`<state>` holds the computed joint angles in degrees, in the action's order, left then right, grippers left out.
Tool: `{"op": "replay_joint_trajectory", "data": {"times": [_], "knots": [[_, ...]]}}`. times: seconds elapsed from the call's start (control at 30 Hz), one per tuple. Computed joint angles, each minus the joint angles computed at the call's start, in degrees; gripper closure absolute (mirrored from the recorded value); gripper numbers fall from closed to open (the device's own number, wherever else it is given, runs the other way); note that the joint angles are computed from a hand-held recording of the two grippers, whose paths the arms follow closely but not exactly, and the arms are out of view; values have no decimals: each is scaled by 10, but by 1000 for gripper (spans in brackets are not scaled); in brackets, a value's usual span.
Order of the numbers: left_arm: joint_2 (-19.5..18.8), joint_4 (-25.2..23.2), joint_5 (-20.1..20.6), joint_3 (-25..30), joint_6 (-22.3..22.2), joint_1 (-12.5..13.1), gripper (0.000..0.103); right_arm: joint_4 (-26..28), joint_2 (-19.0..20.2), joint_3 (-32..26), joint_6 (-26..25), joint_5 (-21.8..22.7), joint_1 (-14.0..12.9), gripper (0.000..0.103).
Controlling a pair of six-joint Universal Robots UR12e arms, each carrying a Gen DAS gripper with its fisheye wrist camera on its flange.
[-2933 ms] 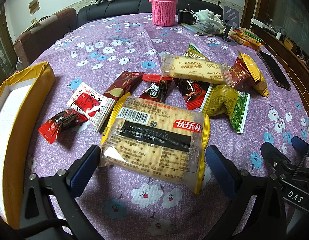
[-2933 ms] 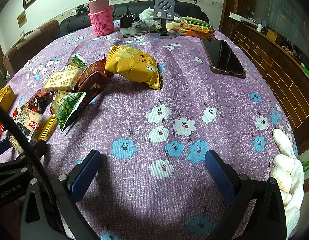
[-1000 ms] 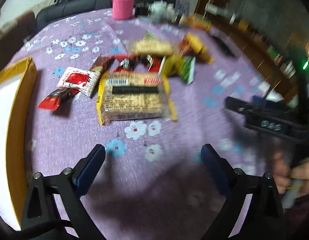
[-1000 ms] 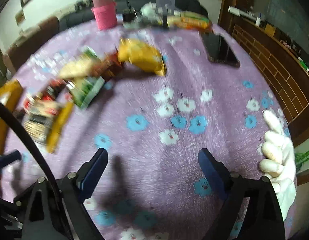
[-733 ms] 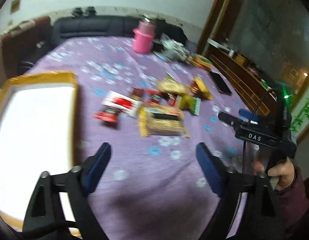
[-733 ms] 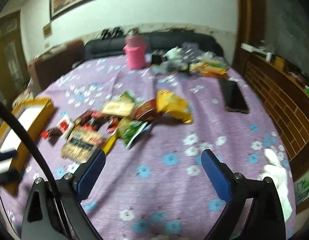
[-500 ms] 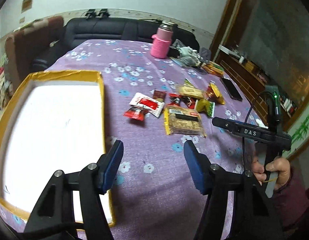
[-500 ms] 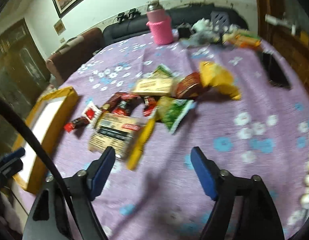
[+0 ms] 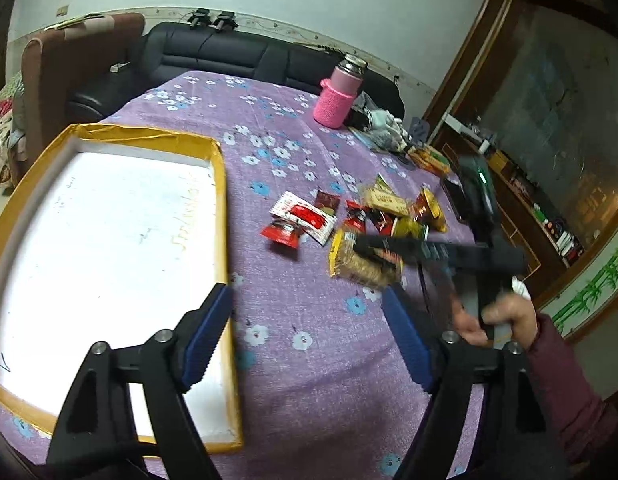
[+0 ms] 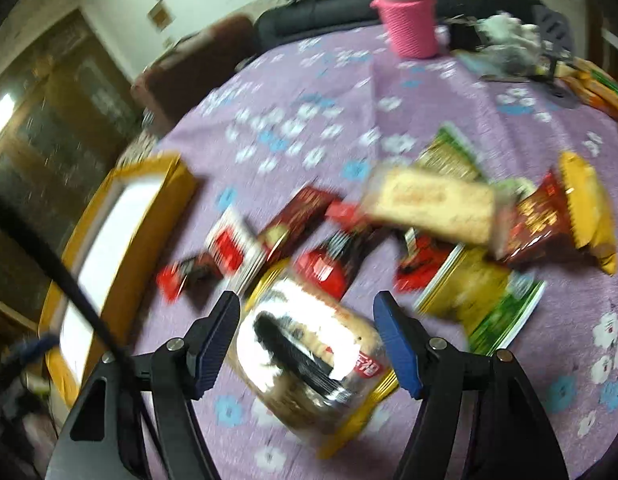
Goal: Organize snacks
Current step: 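Reach the right tool to the large cracker pack and grasp it, then grasp a red candy wrapper with the left tool while the right tool holds the cracker pack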
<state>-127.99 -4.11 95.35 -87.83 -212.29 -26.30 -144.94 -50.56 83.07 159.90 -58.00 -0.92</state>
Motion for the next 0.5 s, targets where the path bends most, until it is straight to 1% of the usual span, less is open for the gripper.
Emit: {"op": "replay_joint_trajectory", "data": {"times": [0.07,0.1,0.17,0.23,0.33,0.37,0.4,0.43,0.47,0.5], "knots": [[-1,5,-9,-1,-8,4,23,31,-9,8,-42,16,-1,33],[-2,6,-12,1,-10,5,23,37,-14,15,-61,17,-1,32],[-6,-4,-12,9,-5,5,23,12,-23,34,-74,-1,4,27],[-10,-18,-11,18,4,3,23,-34,-27,51,-81,-33,14,24],[-14,-42,-2,32,27,0,23,-76,-27,62,-87,-67,25,23],[-16,-56,4,41,38,-2,23,-87,-26,63,-87,-79,28,24],[-19,-70,8,49,47,-3,23,-100,-25,66,-87,-96,32,28],[-22,-84,12,58,56,-3,24,-103,-24,65,-87,-102,33,31],[-27,-103,17,71,67,-4,26,-104,-24,66,-87,-96,31,32],[-33,-121,17,84,78,-4,35,-104,-21,63,-85,-91,30,33]]}}
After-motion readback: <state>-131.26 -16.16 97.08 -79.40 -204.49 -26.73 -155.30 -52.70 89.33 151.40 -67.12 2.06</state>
